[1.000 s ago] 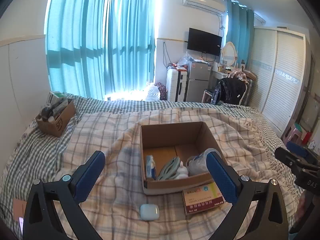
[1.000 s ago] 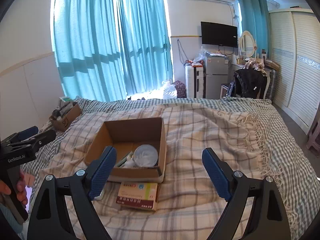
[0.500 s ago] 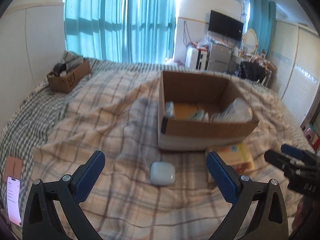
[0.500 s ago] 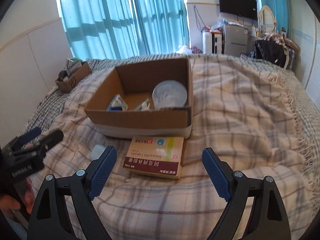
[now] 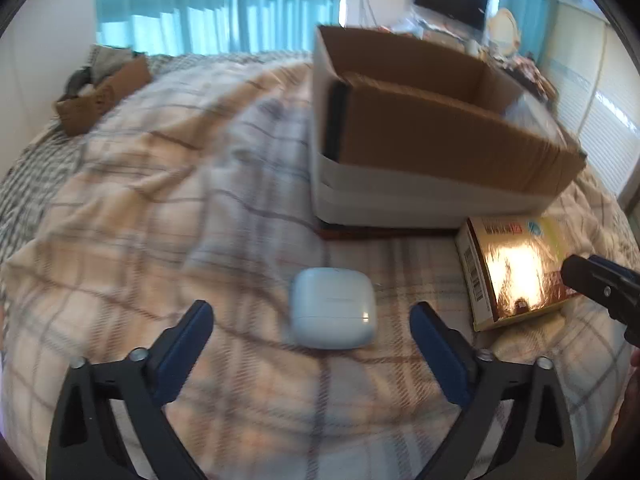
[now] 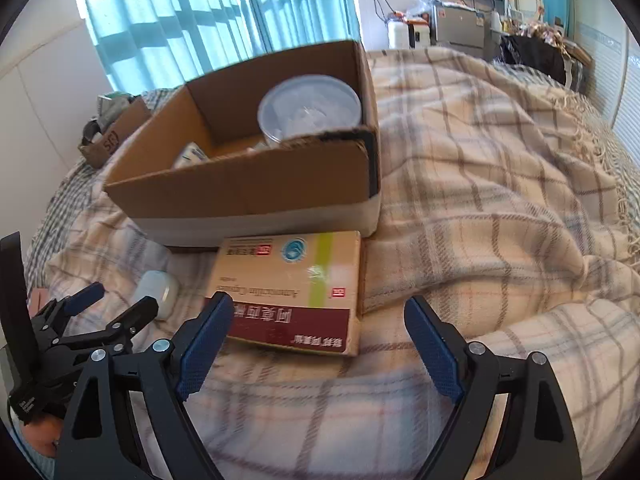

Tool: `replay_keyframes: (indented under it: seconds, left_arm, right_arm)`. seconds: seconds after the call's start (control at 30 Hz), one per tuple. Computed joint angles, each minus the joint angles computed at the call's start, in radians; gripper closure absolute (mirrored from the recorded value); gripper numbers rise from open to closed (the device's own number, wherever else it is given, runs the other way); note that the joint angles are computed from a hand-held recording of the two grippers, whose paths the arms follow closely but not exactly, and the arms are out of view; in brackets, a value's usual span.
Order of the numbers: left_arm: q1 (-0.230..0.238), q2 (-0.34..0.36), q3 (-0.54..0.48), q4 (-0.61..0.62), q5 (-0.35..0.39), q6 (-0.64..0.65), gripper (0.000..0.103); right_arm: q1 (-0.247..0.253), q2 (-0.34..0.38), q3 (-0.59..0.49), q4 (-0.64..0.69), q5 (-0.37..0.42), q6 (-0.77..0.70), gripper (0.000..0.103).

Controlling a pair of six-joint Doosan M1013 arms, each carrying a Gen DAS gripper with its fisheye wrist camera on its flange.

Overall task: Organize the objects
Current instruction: 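Grasp the white earbud case with the left tool while the right tool grasps the medicine box, then carry the earbud case and medicine box into the box and release both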

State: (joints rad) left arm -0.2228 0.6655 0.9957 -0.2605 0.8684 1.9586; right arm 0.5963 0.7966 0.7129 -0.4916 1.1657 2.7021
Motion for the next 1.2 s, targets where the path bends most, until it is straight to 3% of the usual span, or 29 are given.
replay_keyframes:
  seconds: [0.07,0.27,0.47,0.53,0.63,0.67,0.77,0.97,1.1,1.2]
  left_arm:
    - [-0.005,0.025,-0.035,-0.003,0.064,0.02,0.031]
    - [-0.009,0.046,-0.053,0.001,0.089,0.023,0.031]
    - [-0.012,0.057,-0.066,0.008,0.12,0.017,0.031]
    - [-0.008,0.047,-0.053,-0.007,0.114,0.028,0.036]
    - [-0.004,0.034,-0.045,-0.007,0.127,0.033,0.052]
    - [-0.001,0.032,-0.047,-0.014,0.138,0.033,0.052]
    - [0.015,0.015,-0.033,-0.056,0.147,0.045,0.052]
    - [0.051,-0.054,0.057,-0.111,0.06,0.09,0.052]
    - [0.078,-0.051,0.06,-0.082,0.035,0.04,0.052]
    - [0.092,-0.023,0.024,-0.06,0.076,-0.028,0.052]
  right_arm:
    - [-0.006,0.005,-0.003,0.016,0.006,-0.009,0.016]
    - [-0.021,0.019,-0.012,0.074,0.003,-0.035,0.016]
    - [-0.046,0.013,0.025,0.182,-0.094,-0.09,0.014]
    - [-0.05,0.013,0.029,0.213,-0.111,-0.116,0.014]
    - [-0.047,0.024,0.008,0.228,-0.097,-0.15,0.015]
    - [-0.043,0.031,-0.007,0.223,-0.082,-0.164,0.016]
    - [-0.02,0.05,-0.051,0.14,-0.021,-0.135,0.032]
    - [0.033,0.045,-0.082,-0.028,0.001,-0.137,0.061]
    - [0.059,0.112,-0.222,-0.042,0.031,-0.253,0.071]
    - [0.062,0.16,-0.308,0.002,0.047,-0.319,0.073]
